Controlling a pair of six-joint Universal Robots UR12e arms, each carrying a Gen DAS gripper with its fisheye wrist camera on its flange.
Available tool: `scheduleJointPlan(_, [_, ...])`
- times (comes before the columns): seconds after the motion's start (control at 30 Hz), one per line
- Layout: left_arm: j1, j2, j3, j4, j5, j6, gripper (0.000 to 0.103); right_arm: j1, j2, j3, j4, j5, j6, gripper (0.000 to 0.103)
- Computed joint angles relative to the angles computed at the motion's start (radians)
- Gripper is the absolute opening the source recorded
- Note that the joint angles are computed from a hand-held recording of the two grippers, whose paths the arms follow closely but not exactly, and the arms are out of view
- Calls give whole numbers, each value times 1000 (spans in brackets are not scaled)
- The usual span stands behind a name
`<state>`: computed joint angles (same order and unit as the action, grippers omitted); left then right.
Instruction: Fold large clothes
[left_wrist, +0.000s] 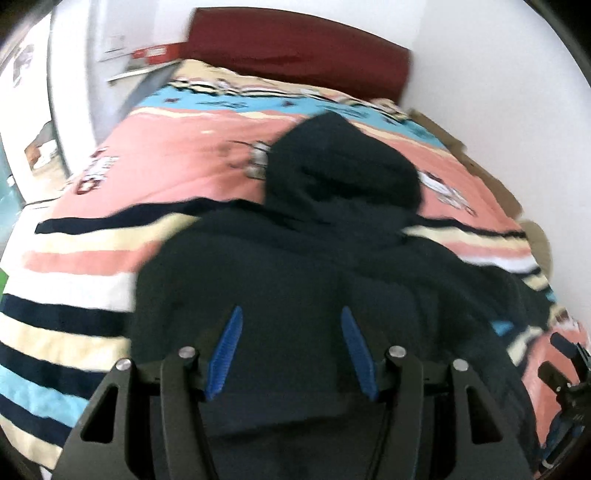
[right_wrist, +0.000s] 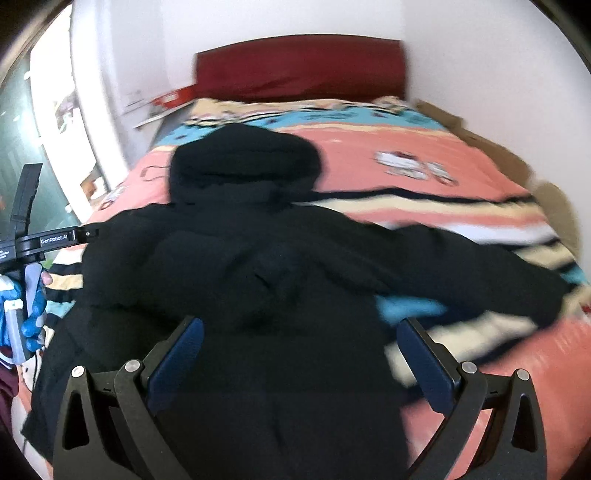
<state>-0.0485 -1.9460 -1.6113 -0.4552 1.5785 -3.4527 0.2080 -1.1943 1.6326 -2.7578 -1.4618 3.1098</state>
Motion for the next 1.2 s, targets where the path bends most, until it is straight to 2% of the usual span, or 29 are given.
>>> scheduleJointPlan(0.17, [28, -33, 6, -5, 43, 4, 54, 55, 142, -181, 60, 63, 5, 102])
scheduleJointPlan(0.27, [31, -60, 4, -3, 39, 13, 54, 73, 206, -254, 114, 48, 15, 102])
scheduleJointPlan(0.4, [13, -98, -6, 17, 66, 51, 57, 77, 262, -306, 189, 8, 11, 102])
scheduleJointPlan(0.5, [18, -110, -8, 35, 22, 45, 60, 67, 291, -323, 249, 2, 33, 102])
scheduleJointPlan(0.6, [12, -118, 8, 10, 39, 41, 61, 45, 301, -323, 263, 51, 74, 102])
scheduleJointPlan(0.7, [0, -106, 18, -28, 75, 40, 60, 50, 305, -336, 283, 34, 48, 102])
scheduleJointPlan(0.8, [-10, -73, -20, 61, 53, 26, 60, 42, 274, -307, 265, 40, 45, 101])
scheduleJointPlan(0.87, [-29, -68, -21, 72, 54, 42, 60, 31, 243, -264, 218, 40, 55, 101])
scheduleJointPlan(0.9, [-39, -74, -14, 54, 69, 55, 60, 29, 238, -256, 215, 39, 59, 101])
scheduleJointPlan(0.97, [-59, -95, 16, -33, 122, 77, 60, 20, 233, -248, 254, 33, 61, 101])
scheduleJointPlan(1.03, [-67, -108, 31, -63, 144, 86, 63, 20, 236, -250, 291, 41, 70, 101])
scheduleJointPlan(1.13, [-56, -101, 28, -82, 118, 56, 63, 10, 227, -244, 303, 69, 82, 101])
scheduleJointPlan(1.2, [-49, -82, 7, -50, 99, 24, 63, 0, 205, -215, 275, 81, 93, 101])
